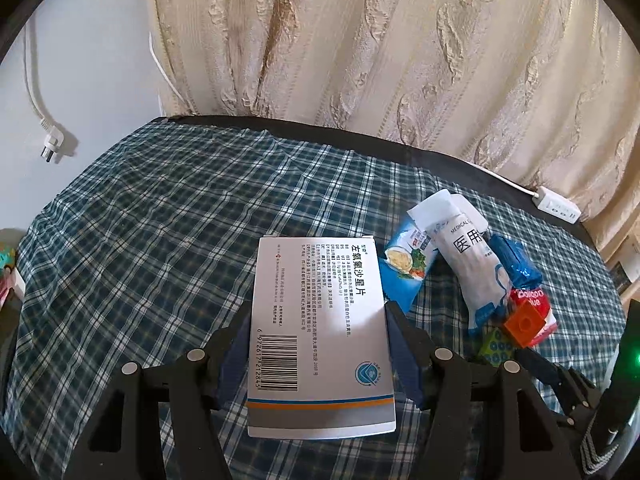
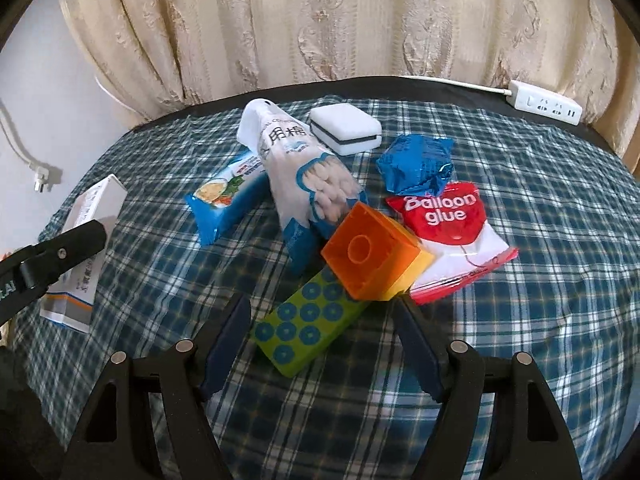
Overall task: Organize objects
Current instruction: 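Grasp the green dotted toy brick with the right tool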
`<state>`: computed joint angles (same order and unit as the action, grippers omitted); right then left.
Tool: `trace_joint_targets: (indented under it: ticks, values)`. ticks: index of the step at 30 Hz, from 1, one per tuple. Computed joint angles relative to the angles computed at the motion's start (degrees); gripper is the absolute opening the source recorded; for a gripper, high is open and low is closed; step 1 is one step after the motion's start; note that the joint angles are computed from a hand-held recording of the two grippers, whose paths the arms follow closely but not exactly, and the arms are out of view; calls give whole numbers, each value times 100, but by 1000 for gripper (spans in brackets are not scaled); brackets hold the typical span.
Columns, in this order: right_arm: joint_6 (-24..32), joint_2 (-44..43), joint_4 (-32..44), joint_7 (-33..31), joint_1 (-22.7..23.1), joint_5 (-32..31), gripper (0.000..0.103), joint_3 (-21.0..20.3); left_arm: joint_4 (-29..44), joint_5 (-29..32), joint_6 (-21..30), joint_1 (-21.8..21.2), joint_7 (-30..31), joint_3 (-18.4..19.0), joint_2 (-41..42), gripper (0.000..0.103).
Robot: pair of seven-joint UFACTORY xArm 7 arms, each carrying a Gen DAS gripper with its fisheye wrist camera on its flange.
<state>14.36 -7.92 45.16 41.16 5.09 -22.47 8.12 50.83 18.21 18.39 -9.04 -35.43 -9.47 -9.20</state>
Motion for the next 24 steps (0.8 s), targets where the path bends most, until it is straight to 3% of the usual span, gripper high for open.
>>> trace_joint_targets:
  ticks: [11,13,24]
  values:
    - [-7,-265,-273,-264,-81,70,63,-24,-8,-259,1,-113,306,65,40,66]
    - [112,-356,-323,-100,-223,-167,59,97,-14,-314,-8,-125,370,69,44,66]
    - [73,-201,-208,-402,-190,-191,59,161,-23,-383,-3,-144,467,42,34,66]
